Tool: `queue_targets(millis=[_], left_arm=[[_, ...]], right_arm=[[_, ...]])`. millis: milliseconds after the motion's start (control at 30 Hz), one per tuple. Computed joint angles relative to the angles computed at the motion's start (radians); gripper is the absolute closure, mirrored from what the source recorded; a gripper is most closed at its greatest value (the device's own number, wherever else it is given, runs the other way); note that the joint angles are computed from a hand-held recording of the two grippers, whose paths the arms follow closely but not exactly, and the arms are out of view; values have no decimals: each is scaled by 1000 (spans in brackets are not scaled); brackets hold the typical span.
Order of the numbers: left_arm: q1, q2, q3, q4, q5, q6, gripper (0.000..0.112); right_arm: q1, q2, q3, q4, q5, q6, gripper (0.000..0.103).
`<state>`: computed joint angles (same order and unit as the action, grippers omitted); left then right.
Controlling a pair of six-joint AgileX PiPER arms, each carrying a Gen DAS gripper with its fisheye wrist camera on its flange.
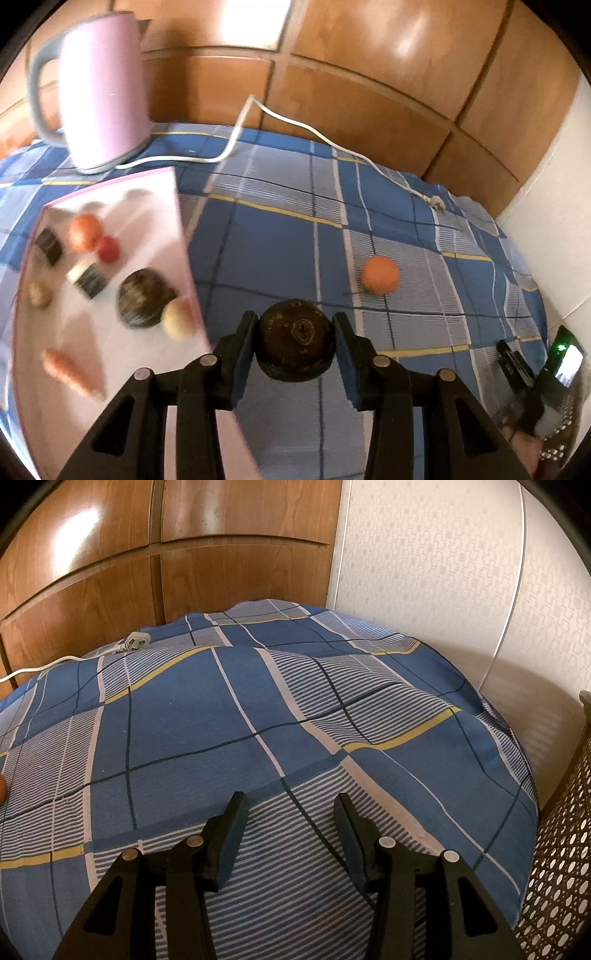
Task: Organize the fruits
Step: 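Carry the dark fruit into the tray and open the left gripper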
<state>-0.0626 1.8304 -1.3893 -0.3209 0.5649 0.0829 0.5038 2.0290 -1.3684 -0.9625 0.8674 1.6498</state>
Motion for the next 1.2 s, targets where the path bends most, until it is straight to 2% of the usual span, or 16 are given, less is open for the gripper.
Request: queue_targets(millis=[167, 333, 600, 867, 967, 1200], left_arm=[[64, -121, 146, 9, -76, -31, 71], [176, -199, 246, 117, -134, -166, 71], [305, -157, 242, 314, -152, -345, 70], [317, -125, 254, 423, -194, -461, 69], [319, -140, 280, 433, -216, -478, 60], [306, -209, 364, 508, -265, -552, 55]], right_arm=[[0, -1, 0, 0, 0, 0, 54], [1, -2, 2, 0, 1, 1, 54], [4, 0, 0, -1, 8, -1, 54], [5, 2, -3, 0, 13, -4, 54], [7, 4, -6, 0, 18, -6, 54], [10, 6, -8, 0, 22, -7, 54]])
